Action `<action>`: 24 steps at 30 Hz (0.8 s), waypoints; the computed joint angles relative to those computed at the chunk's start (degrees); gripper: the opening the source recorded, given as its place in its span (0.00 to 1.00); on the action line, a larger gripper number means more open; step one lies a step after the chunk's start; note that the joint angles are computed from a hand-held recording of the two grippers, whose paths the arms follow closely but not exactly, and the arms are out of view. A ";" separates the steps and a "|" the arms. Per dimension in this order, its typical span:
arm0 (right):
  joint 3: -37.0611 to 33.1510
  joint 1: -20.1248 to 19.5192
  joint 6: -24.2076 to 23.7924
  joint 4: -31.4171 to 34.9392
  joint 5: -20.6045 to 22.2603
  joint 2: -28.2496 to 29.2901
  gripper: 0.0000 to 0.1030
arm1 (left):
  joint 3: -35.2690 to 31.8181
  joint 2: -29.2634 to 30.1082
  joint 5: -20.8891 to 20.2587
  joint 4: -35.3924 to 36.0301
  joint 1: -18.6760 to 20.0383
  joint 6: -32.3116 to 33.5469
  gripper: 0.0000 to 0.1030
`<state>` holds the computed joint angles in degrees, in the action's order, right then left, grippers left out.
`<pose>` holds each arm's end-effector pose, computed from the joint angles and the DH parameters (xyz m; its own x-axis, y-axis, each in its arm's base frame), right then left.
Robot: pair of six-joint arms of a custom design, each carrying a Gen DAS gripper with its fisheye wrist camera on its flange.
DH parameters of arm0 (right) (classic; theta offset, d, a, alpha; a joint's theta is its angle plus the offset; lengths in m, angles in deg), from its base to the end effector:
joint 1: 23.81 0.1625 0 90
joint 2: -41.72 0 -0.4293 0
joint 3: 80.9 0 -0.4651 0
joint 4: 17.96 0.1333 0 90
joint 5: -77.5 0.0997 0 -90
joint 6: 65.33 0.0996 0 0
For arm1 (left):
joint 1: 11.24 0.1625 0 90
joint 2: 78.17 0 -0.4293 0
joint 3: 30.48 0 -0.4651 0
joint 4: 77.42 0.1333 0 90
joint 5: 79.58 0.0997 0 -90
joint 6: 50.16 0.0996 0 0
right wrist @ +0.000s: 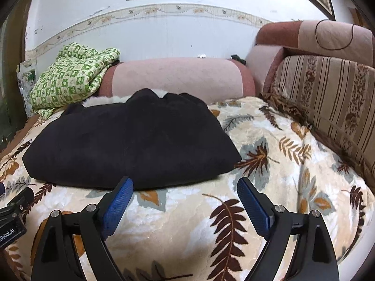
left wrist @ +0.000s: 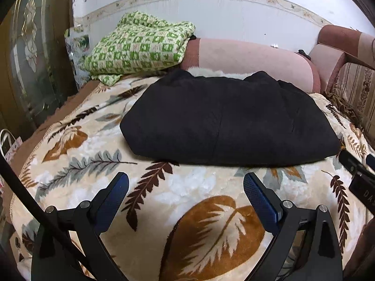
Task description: Fold large clothes
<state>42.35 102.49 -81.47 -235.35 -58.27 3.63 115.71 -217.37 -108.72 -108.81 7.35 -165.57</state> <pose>0.3445 -0.3644 -0.0205 -0.6920 -0.1897 0.6965 -0.6566 0.5663 -0.4981 -0.0565 -0.2514 0.2756 -0.6106 -0.4258 -0.6678 0.3728 0.5894 -0.7167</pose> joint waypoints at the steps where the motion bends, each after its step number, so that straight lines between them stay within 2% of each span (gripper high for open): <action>1: -0.15 -0.08 0.24 0.56 -0.17 0.14 0.90 | 0.00 0.00 -0.02 -0.37 0.27 0.29 0.95; 24: -1.67 0.95 -4.22 -0.52 -2.35 2.78 0.91 | 1.10 -3.17 0.02 -7.07 2.18 9.26 0.95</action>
